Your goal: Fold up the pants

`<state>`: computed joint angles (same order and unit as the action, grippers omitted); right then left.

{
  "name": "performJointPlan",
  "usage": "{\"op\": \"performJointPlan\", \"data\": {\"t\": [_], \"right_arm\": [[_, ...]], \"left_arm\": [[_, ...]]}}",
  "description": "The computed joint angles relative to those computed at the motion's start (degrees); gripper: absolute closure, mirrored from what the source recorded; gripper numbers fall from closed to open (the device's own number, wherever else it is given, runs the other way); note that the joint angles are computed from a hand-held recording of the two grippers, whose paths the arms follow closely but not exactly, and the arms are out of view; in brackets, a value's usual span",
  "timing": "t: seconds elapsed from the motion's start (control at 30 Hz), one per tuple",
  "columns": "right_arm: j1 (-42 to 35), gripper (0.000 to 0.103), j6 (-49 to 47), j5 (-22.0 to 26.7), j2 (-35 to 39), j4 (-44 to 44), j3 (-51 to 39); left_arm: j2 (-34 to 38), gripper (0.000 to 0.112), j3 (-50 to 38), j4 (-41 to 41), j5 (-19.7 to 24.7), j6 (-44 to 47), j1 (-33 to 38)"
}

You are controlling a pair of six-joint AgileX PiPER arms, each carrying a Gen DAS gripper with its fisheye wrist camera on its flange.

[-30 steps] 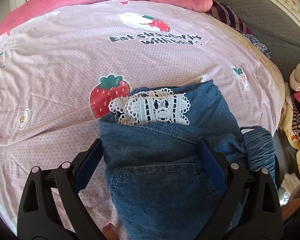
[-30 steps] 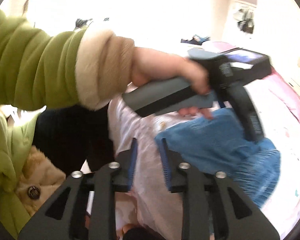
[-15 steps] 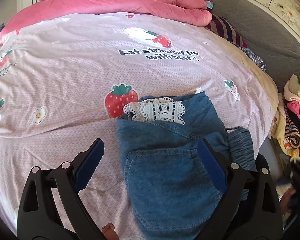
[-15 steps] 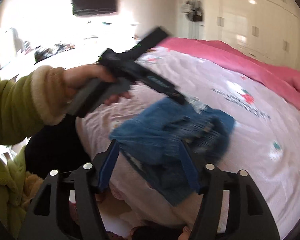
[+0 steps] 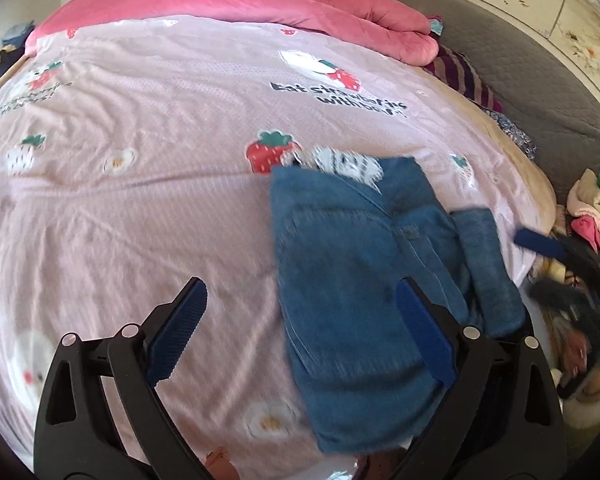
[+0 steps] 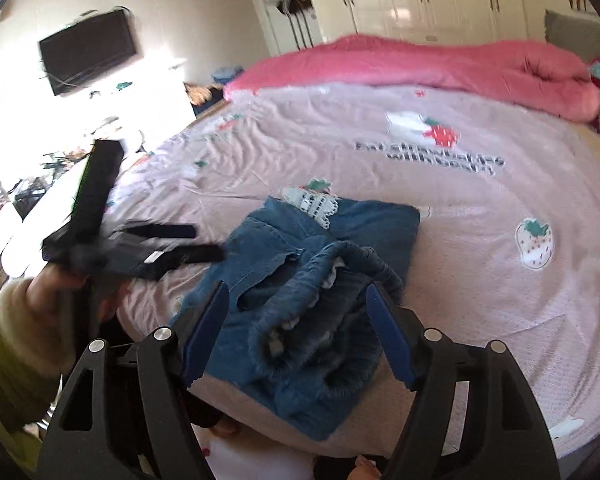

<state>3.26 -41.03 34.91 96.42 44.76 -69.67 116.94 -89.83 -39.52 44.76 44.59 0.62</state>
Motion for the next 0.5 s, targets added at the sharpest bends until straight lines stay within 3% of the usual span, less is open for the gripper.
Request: {"op": "performJointPlan", "data": {"t": [0.2,0.27,0.33,0.4,0.5], "right_arm": [[-1.52,0.035,6.12,6.74,7.15,-0.71,-7.98],[-1.91,0.049,6.54,7.13,7.61,-0.95,-8.87],[-2.16,0.07,7.27,7.28,7.96,-2.12,-9.56],[-2.58,0.074,6.52,8.02,8.26,-2.07,-9.84],[-1.68,0.077,6.23,4.68,7.06,-6.64,-7.51]], "left_arm": [[-7.09,0.023,12.64,-5.0,-4.1,9.03,-0.9],[-7.41,0.023,13.84,-5.32,-3.56,9.73,-1.16],[-7.07,0.023,14.77,-4.07,-4.38,9.38,-2.3],[-6.8,0.023,15.6,-2.91,-6.23,8.73,-3.34],[-5.89,0.022,15.3,-3.26,-6.18,8.36,-3.64]]}}
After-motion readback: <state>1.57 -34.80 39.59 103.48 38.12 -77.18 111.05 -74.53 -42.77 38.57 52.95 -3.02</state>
